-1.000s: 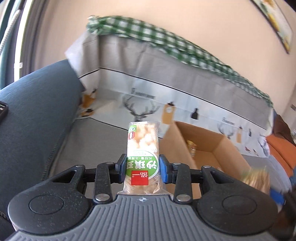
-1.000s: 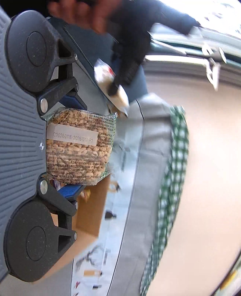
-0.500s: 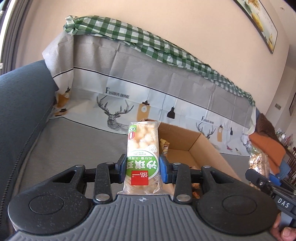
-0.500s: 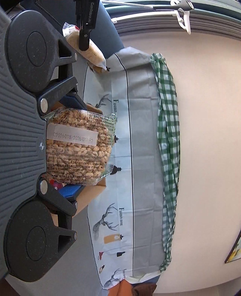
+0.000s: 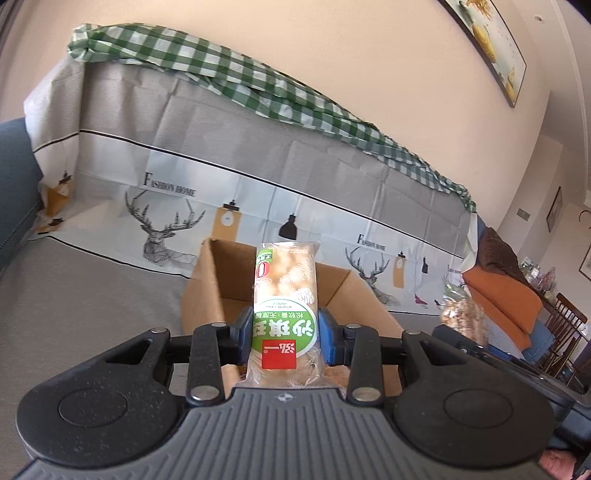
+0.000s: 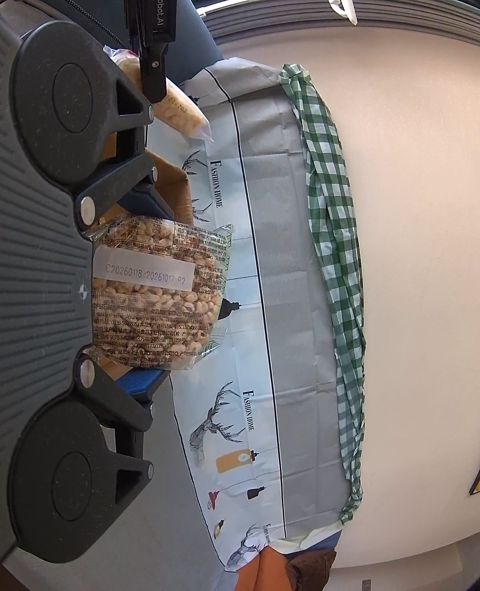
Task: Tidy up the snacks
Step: 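Carry the nut cake with the right tool while the left tool carries the rice cracker bar to the box, then open the right tool over the box while the left tool releases the rice cracker bar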
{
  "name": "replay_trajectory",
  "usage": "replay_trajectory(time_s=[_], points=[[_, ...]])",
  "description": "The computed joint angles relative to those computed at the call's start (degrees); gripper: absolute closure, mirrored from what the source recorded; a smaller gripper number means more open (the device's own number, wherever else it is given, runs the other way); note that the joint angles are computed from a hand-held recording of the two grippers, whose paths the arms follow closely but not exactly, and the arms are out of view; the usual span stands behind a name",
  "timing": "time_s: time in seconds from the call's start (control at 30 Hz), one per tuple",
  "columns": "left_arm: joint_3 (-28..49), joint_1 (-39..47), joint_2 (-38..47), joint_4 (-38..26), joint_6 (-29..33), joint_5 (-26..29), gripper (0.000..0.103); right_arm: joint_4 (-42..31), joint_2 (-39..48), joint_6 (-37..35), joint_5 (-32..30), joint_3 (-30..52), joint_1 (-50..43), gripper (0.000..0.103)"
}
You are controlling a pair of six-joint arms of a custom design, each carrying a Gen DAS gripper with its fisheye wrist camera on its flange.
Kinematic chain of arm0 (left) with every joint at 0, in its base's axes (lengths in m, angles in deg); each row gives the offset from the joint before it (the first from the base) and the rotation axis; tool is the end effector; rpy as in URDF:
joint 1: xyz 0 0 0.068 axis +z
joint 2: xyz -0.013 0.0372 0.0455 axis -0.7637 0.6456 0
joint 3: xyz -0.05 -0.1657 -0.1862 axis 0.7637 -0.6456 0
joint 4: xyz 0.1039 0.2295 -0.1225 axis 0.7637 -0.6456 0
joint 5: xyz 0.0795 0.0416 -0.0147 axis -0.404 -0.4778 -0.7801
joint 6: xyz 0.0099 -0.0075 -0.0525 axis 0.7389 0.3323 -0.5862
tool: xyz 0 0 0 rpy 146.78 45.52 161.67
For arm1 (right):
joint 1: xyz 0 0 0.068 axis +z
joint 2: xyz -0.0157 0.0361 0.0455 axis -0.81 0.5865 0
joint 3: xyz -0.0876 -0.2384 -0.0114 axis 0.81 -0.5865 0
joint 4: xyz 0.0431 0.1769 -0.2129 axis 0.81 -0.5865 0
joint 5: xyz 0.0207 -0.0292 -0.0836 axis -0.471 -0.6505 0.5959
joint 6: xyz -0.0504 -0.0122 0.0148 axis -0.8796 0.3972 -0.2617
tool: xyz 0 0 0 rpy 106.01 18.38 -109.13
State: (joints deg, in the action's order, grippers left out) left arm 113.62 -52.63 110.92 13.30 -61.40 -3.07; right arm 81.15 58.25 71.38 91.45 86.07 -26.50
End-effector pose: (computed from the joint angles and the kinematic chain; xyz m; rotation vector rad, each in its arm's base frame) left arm 0.2494 -0.0229 0.1756 -0.0518 1.9855 -0.5292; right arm 0.2118 0.0966 0.1734 0.0267 1.8614 0.1703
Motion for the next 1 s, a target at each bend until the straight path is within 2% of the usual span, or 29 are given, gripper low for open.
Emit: replay_trajectory(time_s=[0.1, 0.13, 0.17, 0.2, 0.23, 0.37, 0.5, 0.57, 0.67, 0.73, 0.8, 0.9, 0.93, 1.0], points=[[1.3, -3.2, 3.8, 2.7, -0.6, -1.2, 0.063, 3.0, 4.2, -0.4, -1.2, 1.0, -1.7, 0.021], [1.6, -4.1, 4.8, 3.7, -0.9, -1.5, 0.060, 3.8, 5.7, -0.1, -1.1, 1.5, -2.2, 0.017], [1.9, -5.0, 5.7, 4.5, -0.9, -2.0, 0.045, 4.1, 7.2, 0.5, -1.0, 2.2, -2.8, 0.011], [1.7, -6.1, 5.9, 5.5, -0.7, -3.2, 0.036, 4.0, 8.4, 1.3, -0.7, 2.9, -3.3, 0.000], [1.6, -6.9, 6.1, 6.5, -0.4, -4.2, 0.024, 3.8, 9.1, 2.3, 0.3, 3.3, -3.5, 0.001], [2.3, -8.2, 7.5, 6.2, 1.0, -5.3, 0.020, 2.4, 8.1, 5.5, -2.8, 2.9, -6.1, 0.001], [2.2, -8.1, 7.0, 4.6, 1.5, -5.1, 0.014, 0.6, 7.5, 6.5, -3.4, 3.1, -7.2, 0.001], [1.4, -9.2, 5.5, 3.9, 2.8, -7.8, 0.008, -0.9, 6.8, 6.7, -3.7, 3.3, -7.4, 0.001], [-0.5, -11.4, 2.0, 3.7, 5.6, -13.2, 0.008, -4.2, 4.9, 6.5, -3.3, 3.3, -7.2, 0.001], [-0.9, -11.6, 0.0, 1.3, 6.8, -12.6, 0.008, -6.2, 2.4, 5.7, -3.6, 2.6, -7.5, 0.001], [-1.0, -12.9, -2.2, -2.4, 6.4, -15.1, 0.007, -9.1, -1.6, 5.6, -4.8, 1.7, -8.3, 0.001], [-0.6, -14.8, -4.9, -9.2, 6.4, -17.6, 0.006, -17.3, -7.3, 5.2, -7.4, 2.0, -9.7, 0.001], [-0.7, -15.8, -6.2, -11.6, 5.8, -19.4, 0.001, -20.4, -9.1, 4.5, -7.7, 2.3, -9.8, 0.001], [-1.4, -17.5, -9.8, -15.5, 4.2, -21.4, 0.000, -24.8, -14.0, 2.5, -8.1, 1.3, -10.0, 0.001]])
